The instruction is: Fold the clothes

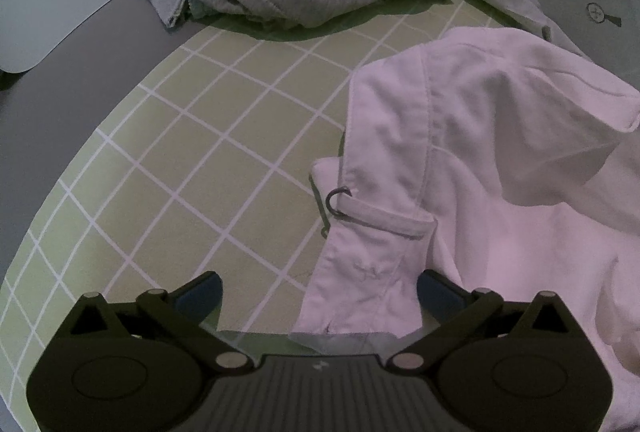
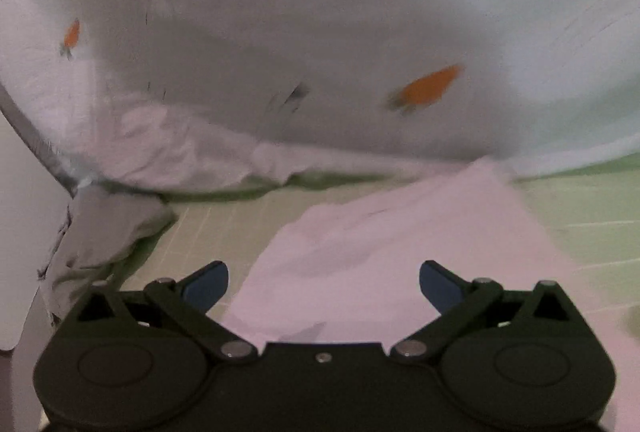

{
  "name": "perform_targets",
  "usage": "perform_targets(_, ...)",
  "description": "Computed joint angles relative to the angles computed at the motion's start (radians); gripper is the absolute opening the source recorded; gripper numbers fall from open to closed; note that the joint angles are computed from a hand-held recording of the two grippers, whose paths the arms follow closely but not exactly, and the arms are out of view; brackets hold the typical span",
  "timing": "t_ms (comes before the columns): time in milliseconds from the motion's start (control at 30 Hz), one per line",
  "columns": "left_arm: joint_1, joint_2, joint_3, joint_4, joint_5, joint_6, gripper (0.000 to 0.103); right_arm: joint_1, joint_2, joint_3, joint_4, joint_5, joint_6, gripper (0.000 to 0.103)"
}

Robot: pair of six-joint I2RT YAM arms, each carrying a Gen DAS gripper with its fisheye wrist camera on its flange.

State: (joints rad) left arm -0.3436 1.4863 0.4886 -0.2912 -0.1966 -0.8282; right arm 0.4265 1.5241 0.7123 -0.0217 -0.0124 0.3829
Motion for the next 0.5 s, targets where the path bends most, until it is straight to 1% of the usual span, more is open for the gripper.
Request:
perform_targets(67,-0.001,0.009,0.008,-0.004,-0.002,-0.003,0.103,0.040,0.151,0.106,-0.002,-0.011,0.020,0.103)
perform_targets(133,0.000,0.017,0.014,-0.006,-0.004,0.000,0.103,0.076,0.278,0.208,-0.035,-0.013,0.051,0.100)
perform_targets(200,0.000,0.024,0.021,-0.008,-0.005,0.004,0.103,0.099,0.385,0.302,-0.084,-0.016,0.079,0.087)
perform_targets(267,0.005,0.026,0.021,-0.008,-0.001,0.011,0.103,0.121,0.411,0.308,-0.087,0.045,0.091,0.083)
perform_targets(333,0.005,0.027,0.022,-0.008,-0.001,0.011,0.103,0.137,0.421,0.317,-0.114,0.101,0.109,0.071)
perform_targets(367,0.009,0.026,0.021,-0.007,0.001,0.016,0.103,0.142,0.411,0.306,-0.114,0.127,0.112,0.059)
perform_targets(400,0.014,0.025,0.019,-0.005,0.002,0.024,0.103,0.140,0.398,0.290,-0.107,0.126,0.113,0.050)
perform_targets(433,0.019,0.024,0.017,-0.004,0.004,0.031,0.103,0.137,0.384,0.272,-0.101,0.124,0.114,0.045)
perform_targets(467,0.019,0.024,0.018,-0.005,0.005,0.031,0.103,0.128,0.364,0.250,-0.092,0.106,0.115,0.032)
perform_targets(500,0.018,0.025,0.020,-0.007,0.005,0.029,0.103,0.116,0.346,0.223,-0.070,0.075,0.117,0.022)
